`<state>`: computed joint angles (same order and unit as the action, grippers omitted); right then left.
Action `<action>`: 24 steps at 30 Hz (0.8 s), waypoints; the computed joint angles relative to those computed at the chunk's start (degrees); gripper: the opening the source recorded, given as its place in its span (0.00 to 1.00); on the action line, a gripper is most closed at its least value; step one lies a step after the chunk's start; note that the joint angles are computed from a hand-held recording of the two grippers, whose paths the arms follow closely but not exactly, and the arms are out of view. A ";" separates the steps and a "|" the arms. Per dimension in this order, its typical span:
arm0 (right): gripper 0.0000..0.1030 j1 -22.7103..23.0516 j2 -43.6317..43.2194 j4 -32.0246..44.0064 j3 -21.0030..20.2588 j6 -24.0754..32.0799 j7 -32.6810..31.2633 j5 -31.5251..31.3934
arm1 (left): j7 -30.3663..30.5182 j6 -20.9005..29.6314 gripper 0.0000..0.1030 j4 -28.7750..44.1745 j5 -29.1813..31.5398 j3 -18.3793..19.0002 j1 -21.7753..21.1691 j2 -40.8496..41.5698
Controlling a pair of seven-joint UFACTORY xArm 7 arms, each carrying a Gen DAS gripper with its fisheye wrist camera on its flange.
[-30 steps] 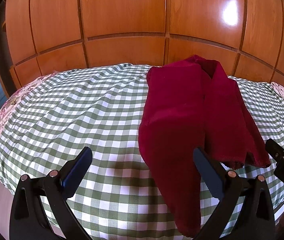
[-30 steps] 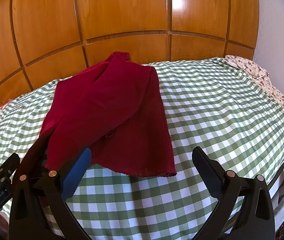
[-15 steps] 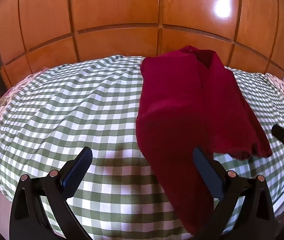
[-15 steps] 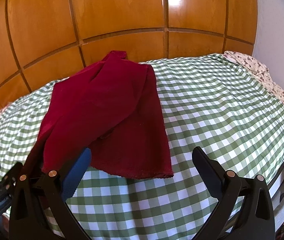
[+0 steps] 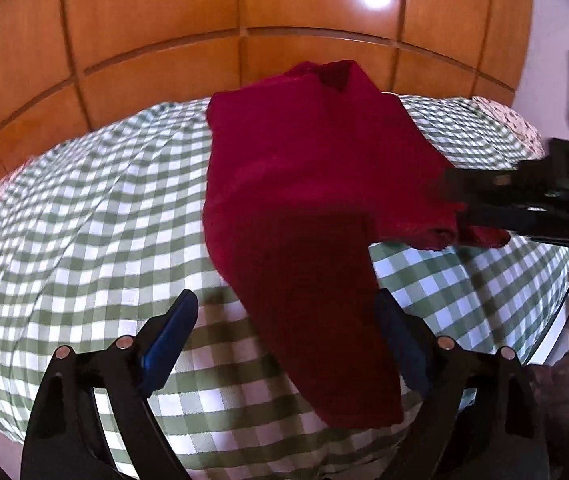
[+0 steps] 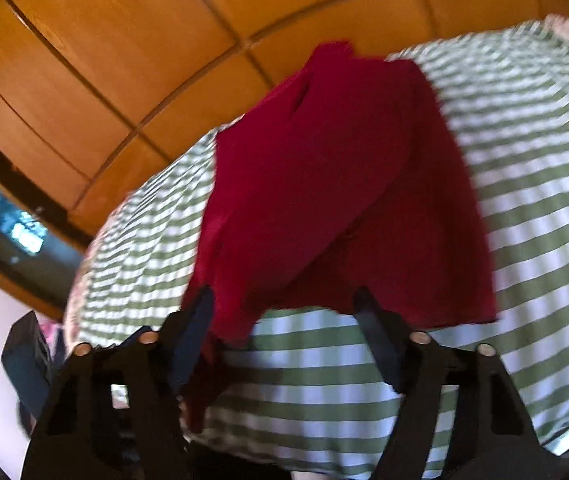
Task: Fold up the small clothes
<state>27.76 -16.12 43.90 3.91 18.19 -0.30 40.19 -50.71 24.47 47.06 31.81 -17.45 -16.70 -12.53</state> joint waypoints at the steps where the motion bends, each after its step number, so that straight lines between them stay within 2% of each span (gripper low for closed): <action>1: 0.51 1.37 1.44 1.35 -1.41 1.24 -1.98 2.82 | 0.10 0.79 0.76 0.54 0.49 -0.32 0.02 0.62; 2: 0.39 1.55 2.26 2.18 -1.57 2.04 -2.92 4.26 | 1.62 0.80 0.68 0.83 -0.74 0.18 -0.62 1.46; 3: 0.29 1.21 3.46 3.37 -1.08 3.07 -2.87 4.42 | 3.38 0.78 0.51 1.13 -2.38 0.85 -1.27 2.26; 4: 0.24 0.65 3.97 3.91 -0.34 3.61 -2.75 4.05 | 4.57 1.44 0.30 1.67 -3.71 1.28 -1.69 3.44; 5: 0.13 0.47 4.01 4.41 -0.06 4.44 -3.80 4.51 | 5.08 2.20 0.22 2.08 -4.54 1.67 -1.93 4.05; 7: 0.10 -0.37 2.59 4.89 0.66 5.35 -5.57 3.44 | 7.26 -0.98 0.09 0.80 -8.49 3.64 -2.41 2.93; 10: 0.09 -2.92 -1.92 4.14 1.39 4.94 -5.58 -3.40 | 9.75 -5.35 0.08 -1.02 -14.19 6.27 -1.15 -0.52; 14: 0.09 -8.96 -5.34 4.26 1.69 2.21 0.16 -14.56 | 6.93 -7.40 0.08 0.00 -14.51 7.29 6.15 -3.36; 16: 0.09 -14.07 -5.26 5.52 2.39 0.80 5.36 -21.41 | 6.44 -7.51 0.08 2.40 -14.76 8.11 9.53 -2.39; 18: 0.09 -20.25 -3.94 7.84 3.43 0.26 11.16 -29.42 | 2.94 -6.21 0.08 6.39 -10.47 7.41 14.72 -0.50; 20: 0.09 -25.87 -0.91 11.40 3.85 0.67 17.23 -36.63 | 1.04 -4.47 0.08 10.72 -8.35 8.08 16.98 2.25; 24: 0.09 -34.66 7.57 20.65 5.12 4.91 31.09 -53.43 | -2.98 2.22 0.08 23.83 -3.84 11.79 18.57 11.48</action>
<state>-6.90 -8.55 64.55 9.03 23.09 30.79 -13.24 -53.70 26.68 70.88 27.97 -5.67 1.87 -1.05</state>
